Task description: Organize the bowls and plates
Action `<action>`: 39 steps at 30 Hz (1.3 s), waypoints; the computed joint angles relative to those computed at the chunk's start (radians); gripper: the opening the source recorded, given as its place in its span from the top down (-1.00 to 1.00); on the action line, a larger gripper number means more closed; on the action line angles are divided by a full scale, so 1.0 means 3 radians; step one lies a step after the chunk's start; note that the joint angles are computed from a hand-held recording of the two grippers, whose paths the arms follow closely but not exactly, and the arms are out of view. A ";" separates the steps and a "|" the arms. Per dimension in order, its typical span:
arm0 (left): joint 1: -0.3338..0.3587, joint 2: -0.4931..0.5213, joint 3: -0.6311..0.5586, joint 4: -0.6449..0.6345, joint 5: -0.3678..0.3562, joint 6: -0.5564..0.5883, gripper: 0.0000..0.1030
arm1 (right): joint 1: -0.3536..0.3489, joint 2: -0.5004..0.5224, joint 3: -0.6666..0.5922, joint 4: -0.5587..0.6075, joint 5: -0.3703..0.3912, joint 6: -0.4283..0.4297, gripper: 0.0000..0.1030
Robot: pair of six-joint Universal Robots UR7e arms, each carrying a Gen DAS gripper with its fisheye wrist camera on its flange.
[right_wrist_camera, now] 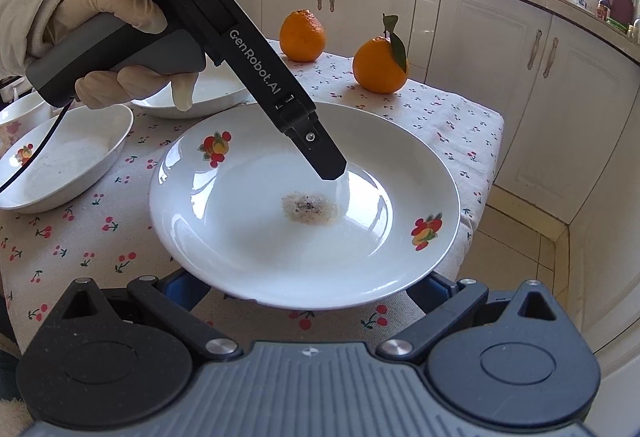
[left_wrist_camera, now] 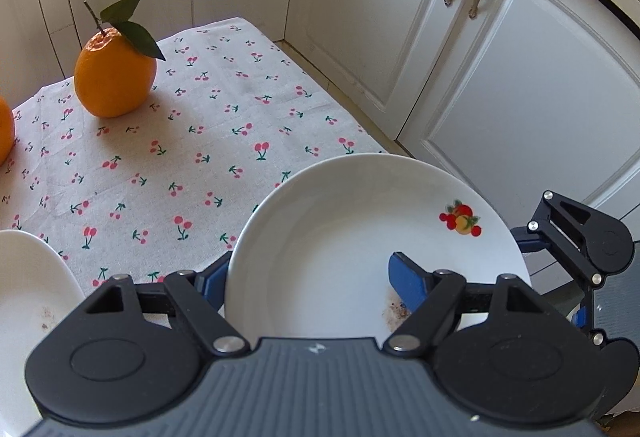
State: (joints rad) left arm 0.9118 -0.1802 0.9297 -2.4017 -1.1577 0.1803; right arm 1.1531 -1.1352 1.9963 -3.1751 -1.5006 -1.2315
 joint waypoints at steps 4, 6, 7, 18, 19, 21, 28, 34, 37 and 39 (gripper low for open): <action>0.0019 0.0066 -0.0106 0.0009 -0.0009 0.0000 -0.55 | 0.0004 0.0045 -0.0058 0.0002 -0.0031 0.0026 -1.00; 0.0023 0.0095 -0.0147 0.0020 -0.0002 0.0018 -0.55 | 0.0013 0.0077 -0.0096 0.0005 -0.0057 0.0050 -1.00; 0.0025 0.0110 -0.0170 0.0033 0.0003 0.0023 -0.55 | 0.0014 0.0087 -0.0107 0.0005 -0.0063 0.0056 -1.00; 0.0045 0.0151 -0.0213 0.0117 0.0007 -0.0016 -0.55 | 0.0022 0.0106 -0.0125 0.0006 -0.0118 0.0080 -1.00; 0.0044 0.0146 -0.0200 0.0106 0.0006 -0.0012 -0.55 | 0.0025 0.0108 -0.0121 -0.0005 -0.0128 0.0074 -1.00; 0.0046 0.0144 -0.0193 0.0107 0.0002 0.0002 -0.55 | 0.0032 0.0109 -0.0116 -0.0015 -0.0150 0.0062 -1.00; 0.0043 0.0154 -0.0203 0.0105 0.0006 0.0018 -0.55 | 0.0039 0.0108 -0.0125 0.0015 -0.0171 0.0079 -1.00; 0.0007 0.0087 -0.0063 -0.0001 0.0082 0.0090 -0.65 | 0.0016 0.0050 -0.0068 0.0029 -0.0147 0.0084 -1.00; -0.0014 0.0010 0.0062 -0.0103 0.0100 0.0103 -0.66 | 0.0005 -0.0006 -0.0012 0.0014 -0.0114 0.0134 -1.00; -0.0037 -0.0067 0.0183 -0.0199 0.0107 0.0104 -0.68 | 0.0007 -0.0049 0.0057 -0.0060 -0.0115 0.0162 -1.00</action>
